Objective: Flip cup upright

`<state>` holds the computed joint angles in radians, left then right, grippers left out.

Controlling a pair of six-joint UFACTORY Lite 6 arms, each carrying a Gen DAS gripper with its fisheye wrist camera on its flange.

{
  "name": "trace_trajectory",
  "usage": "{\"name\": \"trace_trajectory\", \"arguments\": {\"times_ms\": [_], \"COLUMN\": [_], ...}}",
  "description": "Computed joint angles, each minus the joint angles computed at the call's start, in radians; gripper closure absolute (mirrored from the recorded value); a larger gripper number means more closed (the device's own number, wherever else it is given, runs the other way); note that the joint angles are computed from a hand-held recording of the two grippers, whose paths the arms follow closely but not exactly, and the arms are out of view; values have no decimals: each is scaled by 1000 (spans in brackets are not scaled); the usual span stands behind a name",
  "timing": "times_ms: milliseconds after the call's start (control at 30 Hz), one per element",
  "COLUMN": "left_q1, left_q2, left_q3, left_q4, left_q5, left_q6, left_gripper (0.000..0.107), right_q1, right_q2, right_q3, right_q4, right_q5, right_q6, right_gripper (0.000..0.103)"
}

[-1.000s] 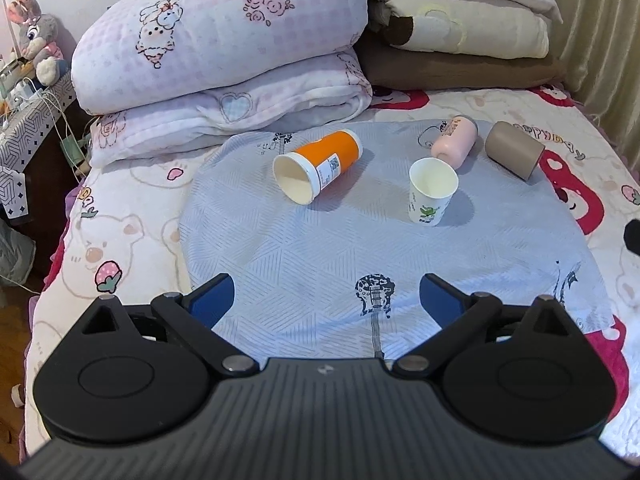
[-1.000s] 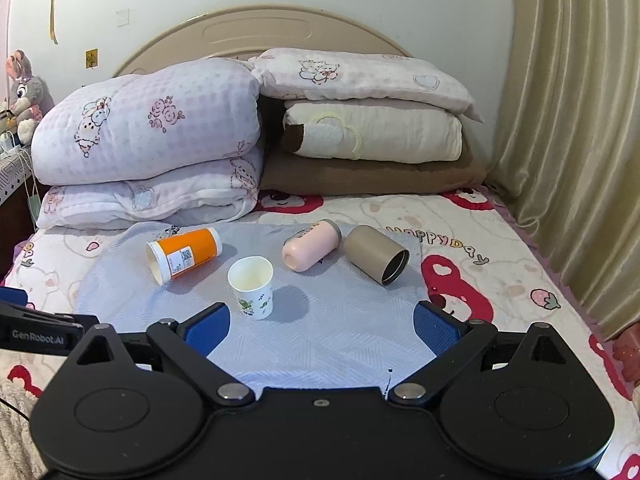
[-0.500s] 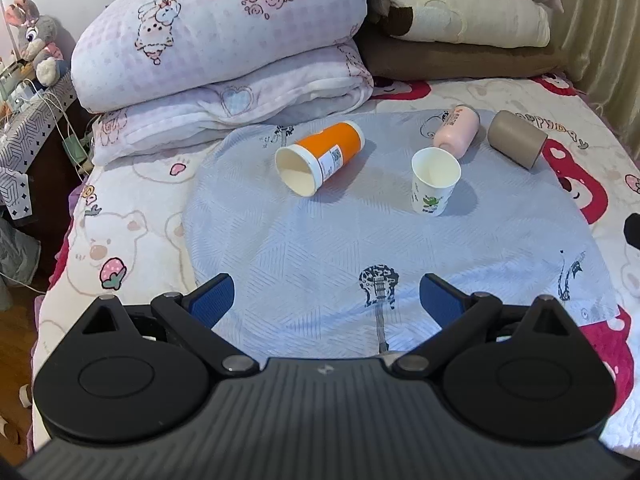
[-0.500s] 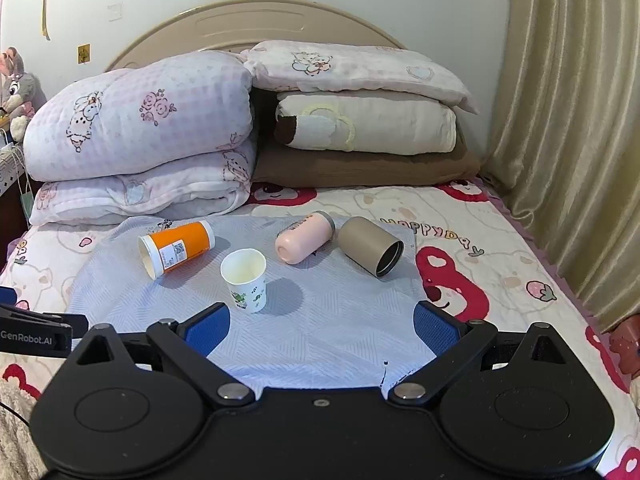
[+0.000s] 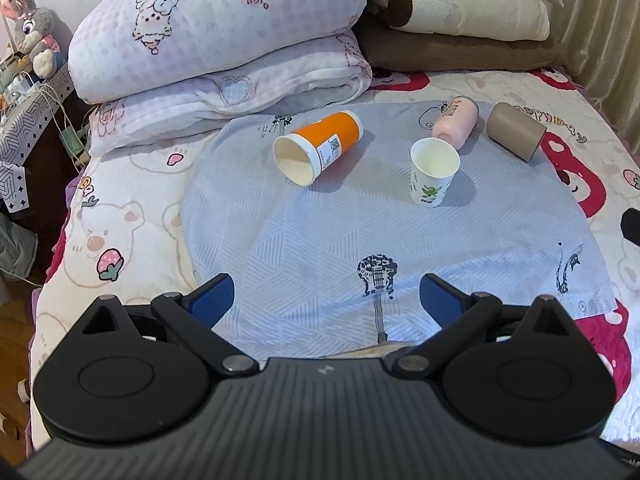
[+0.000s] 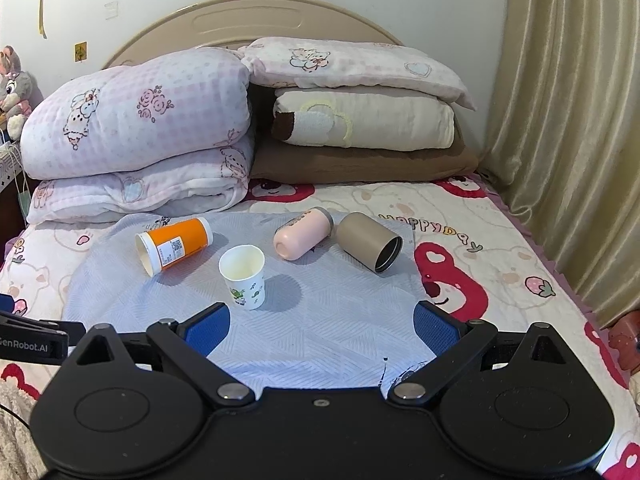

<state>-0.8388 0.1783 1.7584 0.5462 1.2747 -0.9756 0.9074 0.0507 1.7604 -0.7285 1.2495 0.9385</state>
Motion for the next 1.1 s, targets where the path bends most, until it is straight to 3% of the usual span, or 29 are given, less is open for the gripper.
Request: {"name": "trace_trajectory", "arguments": {"times_ms": [1100], "left_q1": [-10], "left_q2": [-22], "left_q3": [-28], "left_q4": [20], "left_q5": [25], "left_q6": [1], "left_gripper": [6], "right_q1": [-13], "right_q2": [-2], "right_q3": [-32], "right_q4": [1], "right_q5": [0], "right_q6": [10], "right_gripper": [3]}}
